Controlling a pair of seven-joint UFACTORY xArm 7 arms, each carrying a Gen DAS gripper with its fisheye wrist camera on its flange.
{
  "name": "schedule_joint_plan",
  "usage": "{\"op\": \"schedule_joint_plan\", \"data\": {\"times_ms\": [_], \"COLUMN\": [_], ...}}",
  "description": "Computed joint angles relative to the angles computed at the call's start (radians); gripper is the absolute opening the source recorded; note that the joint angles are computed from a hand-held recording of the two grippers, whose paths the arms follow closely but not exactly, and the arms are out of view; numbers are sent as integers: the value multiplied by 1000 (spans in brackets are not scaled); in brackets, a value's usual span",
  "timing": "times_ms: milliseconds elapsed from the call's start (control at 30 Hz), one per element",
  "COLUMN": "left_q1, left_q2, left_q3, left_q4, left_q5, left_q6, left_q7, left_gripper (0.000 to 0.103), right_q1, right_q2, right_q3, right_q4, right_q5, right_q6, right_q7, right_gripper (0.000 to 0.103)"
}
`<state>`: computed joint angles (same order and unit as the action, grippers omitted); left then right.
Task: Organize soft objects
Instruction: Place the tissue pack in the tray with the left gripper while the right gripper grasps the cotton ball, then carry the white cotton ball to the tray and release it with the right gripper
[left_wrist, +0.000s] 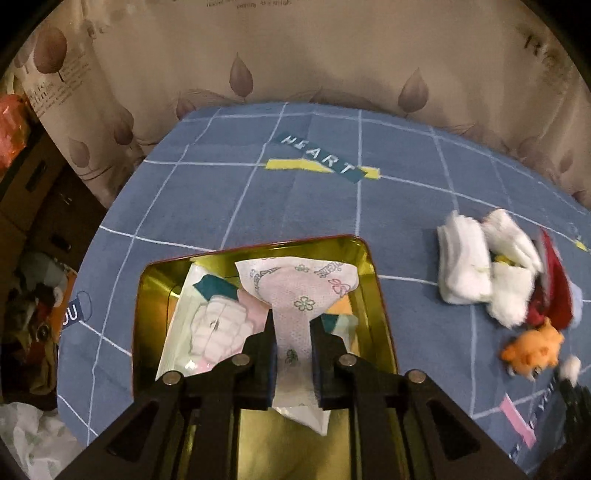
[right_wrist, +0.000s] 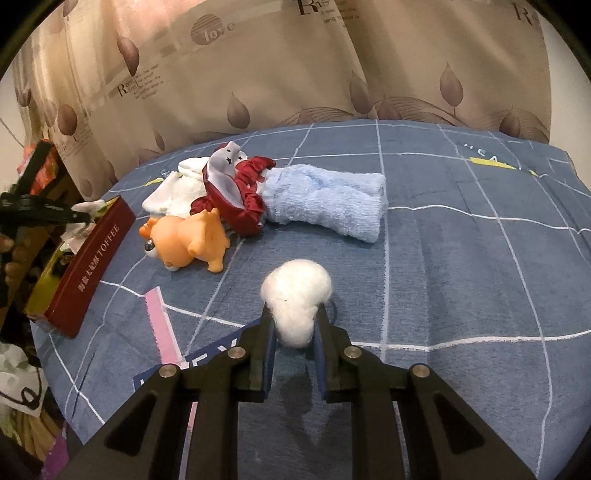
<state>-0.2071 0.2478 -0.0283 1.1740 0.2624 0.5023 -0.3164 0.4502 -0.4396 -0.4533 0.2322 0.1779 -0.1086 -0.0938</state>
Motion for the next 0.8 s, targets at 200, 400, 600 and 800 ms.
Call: {"op": "schedule_joint_plan", "data": {"times_ms": [200,400,600,800], "left_q1": [-48,-20,-6,10], "left_q2": [87,93,1,-147], "left_q3": [37,5,4,-1], "left_q4": [114,129,38,-146], "left_q5": [86,31,-18,51], "left_q6": [104,129,73,-57], "left_q7": [-89,-19,-39,-97], "left_gripper": [35,48,48,48], "right_q1": [19,18,10,-1], "right_q2": [0,7,11,20], "right_q3": [-21,-13,-5,10], "right_q4": [-1,3,7,10], "right_q5": [-3,-2,3,10], "right_q6": [-6,-2,8,8], "right_q7": [-2,5,6,7], "right_gripper": [17,17,17,17]}}
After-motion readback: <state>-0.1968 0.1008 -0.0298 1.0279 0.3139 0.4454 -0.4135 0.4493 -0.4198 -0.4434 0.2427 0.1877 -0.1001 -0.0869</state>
